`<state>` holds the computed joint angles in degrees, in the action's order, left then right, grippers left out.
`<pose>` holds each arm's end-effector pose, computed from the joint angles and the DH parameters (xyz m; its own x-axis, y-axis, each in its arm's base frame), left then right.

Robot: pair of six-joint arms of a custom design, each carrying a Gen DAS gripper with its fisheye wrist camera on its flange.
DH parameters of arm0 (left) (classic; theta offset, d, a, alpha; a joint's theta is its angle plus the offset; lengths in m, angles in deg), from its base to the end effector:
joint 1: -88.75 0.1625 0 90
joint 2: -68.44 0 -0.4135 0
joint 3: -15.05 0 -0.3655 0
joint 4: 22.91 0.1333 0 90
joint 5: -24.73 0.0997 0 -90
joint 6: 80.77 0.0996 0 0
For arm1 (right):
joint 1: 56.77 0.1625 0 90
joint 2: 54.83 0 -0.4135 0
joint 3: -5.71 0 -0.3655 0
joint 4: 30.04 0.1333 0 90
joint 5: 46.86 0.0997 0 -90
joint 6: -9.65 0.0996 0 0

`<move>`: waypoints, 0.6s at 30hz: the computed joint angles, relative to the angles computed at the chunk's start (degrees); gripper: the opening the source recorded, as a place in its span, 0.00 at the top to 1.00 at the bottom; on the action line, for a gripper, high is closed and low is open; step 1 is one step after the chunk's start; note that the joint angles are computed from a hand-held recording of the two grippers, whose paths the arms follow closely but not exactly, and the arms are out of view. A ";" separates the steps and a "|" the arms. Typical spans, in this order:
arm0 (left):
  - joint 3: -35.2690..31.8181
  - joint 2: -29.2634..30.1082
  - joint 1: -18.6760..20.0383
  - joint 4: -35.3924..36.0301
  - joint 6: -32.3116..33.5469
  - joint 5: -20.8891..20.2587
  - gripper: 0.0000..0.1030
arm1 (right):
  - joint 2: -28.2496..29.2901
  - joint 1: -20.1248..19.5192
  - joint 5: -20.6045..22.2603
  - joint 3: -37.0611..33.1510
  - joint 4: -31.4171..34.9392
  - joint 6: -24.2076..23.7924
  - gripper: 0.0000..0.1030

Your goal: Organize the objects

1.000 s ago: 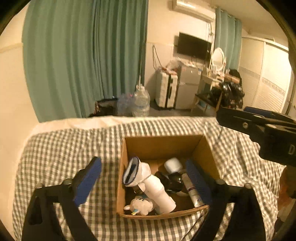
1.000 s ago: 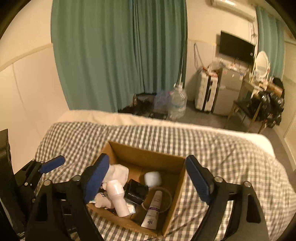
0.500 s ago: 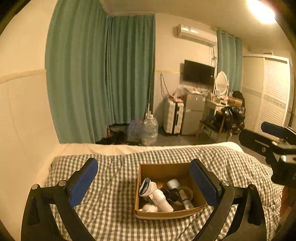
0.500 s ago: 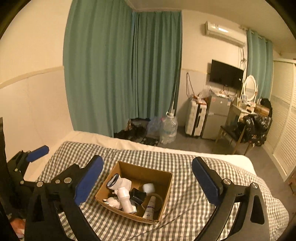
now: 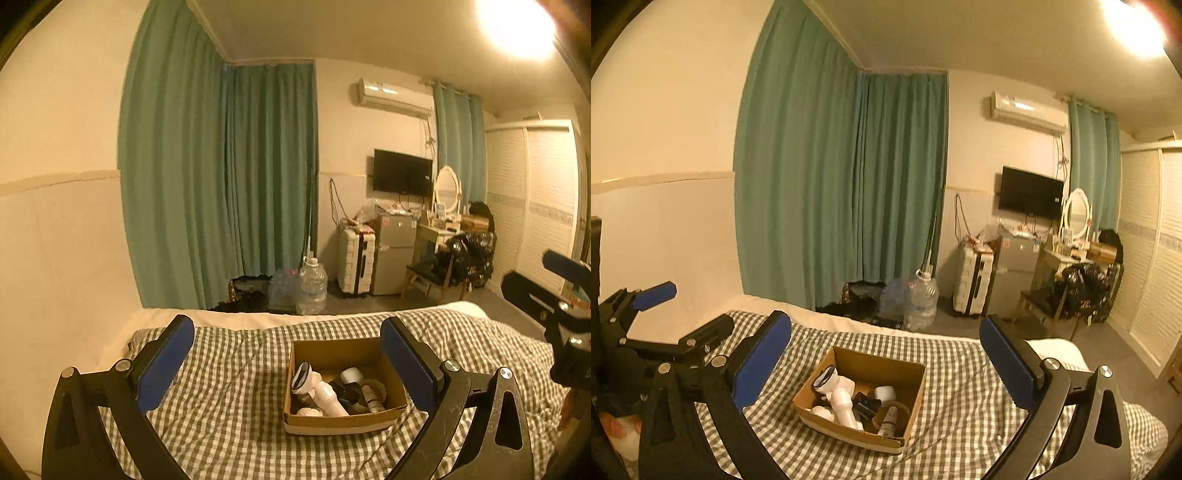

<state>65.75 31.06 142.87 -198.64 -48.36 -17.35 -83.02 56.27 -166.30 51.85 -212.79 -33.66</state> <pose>-0.2881 -0.7518 0.4042 -0.7136 -0.0211 -0.7003 0.6628 0.3034 -0.6845 0.3993 -0.7234 0.3187 -0.6478 -0.0959 0.7557 -0.7517 0.2412 -0.6138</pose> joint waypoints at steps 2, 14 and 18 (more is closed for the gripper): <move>4.80 -2.08 0.18 -3.53 -0.90 -1.48 0.00 | -0.76 0.33 -1.92 3.10 -4.53 -1.63 0.00; 21.72 -4.11 3.04 -22.17 -0.09 -1.26 0.00 | -4.58 -4.78 4.10 23.35 -20.42 -0.99 0.00; 24.16 -3.63 4.24 -22.46 0.91 -1.68 0.00 | -3.53 -6.71 3.78 26.77 -27.99 -0.91 0.00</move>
<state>89.91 27.43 147.11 -221.10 -47.45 -19.03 -86.56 49.57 -162.52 78.62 -240.78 -34.57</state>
